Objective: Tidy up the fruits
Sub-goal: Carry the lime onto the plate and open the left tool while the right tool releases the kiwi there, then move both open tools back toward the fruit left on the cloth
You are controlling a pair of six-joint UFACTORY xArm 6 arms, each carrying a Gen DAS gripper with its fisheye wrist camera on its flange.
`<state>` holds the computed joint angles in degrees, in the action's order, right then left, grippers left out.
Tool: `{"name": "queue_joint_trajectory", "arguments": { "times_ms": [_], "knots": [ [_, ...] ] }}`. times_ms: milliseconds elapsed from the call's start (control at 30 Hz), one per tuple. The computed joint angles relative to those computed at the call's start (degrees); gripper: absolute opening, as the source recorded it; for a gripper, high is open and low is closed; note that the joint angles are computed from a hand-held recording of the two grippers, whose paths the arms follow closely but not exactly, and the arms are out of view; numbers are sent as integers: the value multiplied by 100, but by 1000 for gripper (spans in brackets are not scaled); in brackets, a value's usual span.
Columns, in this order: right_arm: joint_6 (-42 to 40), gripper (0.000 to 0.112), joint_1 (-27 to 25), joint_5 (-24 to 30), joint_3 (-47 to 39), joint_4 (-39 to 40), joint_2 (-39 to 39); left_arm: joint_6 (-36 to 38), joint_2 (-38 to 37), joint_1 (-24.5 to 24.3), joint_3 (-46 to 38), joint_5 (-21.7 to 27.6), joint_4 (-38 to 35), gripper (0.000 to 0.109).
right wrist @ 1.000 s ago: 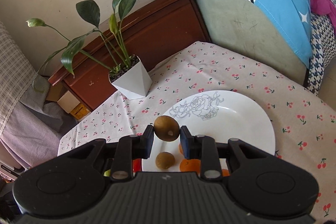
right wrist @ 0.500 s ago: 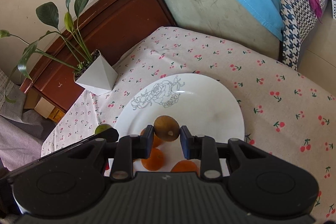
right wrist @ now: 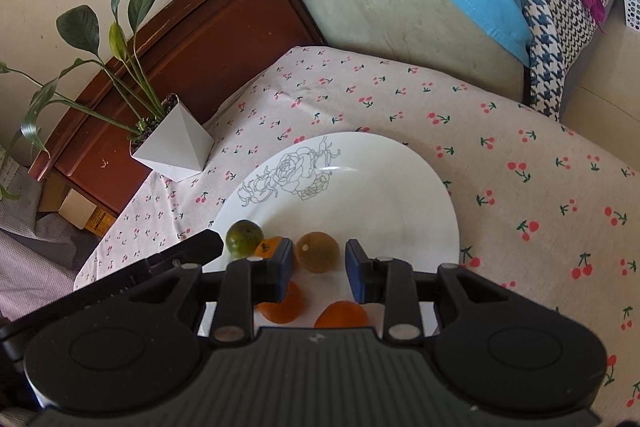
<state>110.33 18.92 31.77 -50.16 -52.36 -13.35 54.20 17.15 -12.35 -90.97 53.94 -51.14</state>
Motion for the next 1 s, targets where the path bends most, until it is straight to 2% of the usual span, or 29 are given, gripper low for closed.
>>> {"name": "queue_joint_trajectory", "arguments": {
  "times_ms": [200,533,900,1000],
  "knots": [
    [-26,31,27,-212,-146,-343,81,-179,-33,147,-158,-49,-68,46],
    [-633,31,166,-771,-566,-604,512,-669,0,610,-468,-64,-46,51],
    [-1704,31,371,-1133,-1005,-322,1089,-1067,-104,1046,-306,-269,183,53],
    [-1969,31,417,-1194,-1104,-179,1228,-1182,-120,1134,-233,-309,259,57]
  ]
}}
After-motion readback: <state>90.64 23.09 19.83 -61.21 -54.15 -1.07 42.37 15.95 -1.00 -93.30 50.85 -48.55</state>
